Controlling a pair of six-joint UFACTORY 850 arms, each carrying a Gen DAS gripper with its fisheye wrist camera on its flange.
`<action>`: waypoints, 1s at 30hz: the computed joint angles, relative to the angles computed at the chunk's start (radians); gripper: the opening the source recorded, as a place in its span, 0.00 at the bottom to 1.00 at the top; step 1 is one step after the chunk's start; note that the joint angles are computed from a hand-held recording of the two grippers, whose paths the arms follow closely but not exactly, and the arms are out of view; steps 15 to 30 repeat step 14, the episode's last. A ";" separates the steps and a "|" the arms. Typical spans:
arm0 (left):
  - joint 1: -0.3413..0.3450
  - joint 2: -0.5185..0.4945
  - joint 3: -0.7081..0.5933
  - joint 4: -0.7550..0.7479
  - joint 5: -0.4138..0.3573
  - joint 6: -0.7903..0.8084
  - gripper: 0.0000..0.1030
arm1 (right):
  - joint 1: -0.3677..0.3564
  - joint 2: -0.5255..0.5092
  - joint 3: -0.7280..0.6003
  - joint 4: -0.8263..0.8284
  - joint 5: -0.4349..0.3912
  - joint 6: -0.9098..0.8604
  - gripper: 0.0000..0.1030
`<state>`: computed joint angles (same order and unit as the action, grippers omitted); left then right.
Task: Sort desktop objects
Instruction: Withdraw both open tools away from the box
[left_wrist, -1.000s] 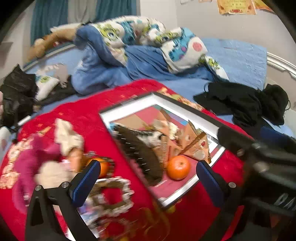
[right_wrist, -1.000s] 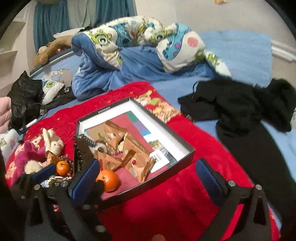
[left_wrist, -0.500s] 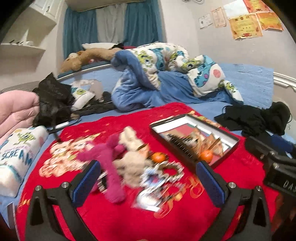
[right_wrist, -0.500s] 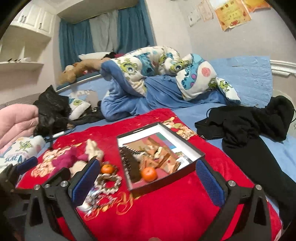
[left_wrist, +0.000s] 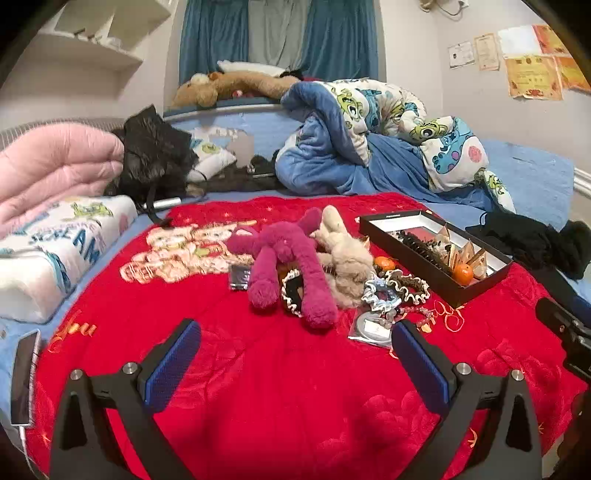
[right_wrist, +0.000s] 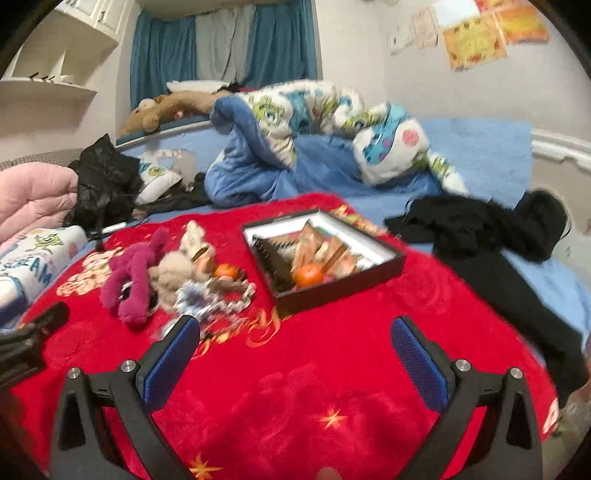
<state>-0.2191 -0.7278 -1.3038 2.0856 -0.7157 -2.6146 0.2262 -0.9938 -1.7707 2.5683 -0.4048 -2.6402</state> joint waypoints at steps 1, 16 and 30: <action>0.003 -0.001 -0.001 0.014 0.005 -0.015 1.00 | 0.004 -0.003 -0.006 0.020 0.015 -0.026 1.00; 0.007 -0.026 -0.042 -0.011 0.053 0.034 1.00 | 0.038 -0.048 -0.084 0.049 0.132 -0.073 1.00; 0.007 -0.026 -0.042 -0.011 0.053 0.034 1.00 | 0.038 -0.048 -0.084 0.049 0.132 -0.073 1.00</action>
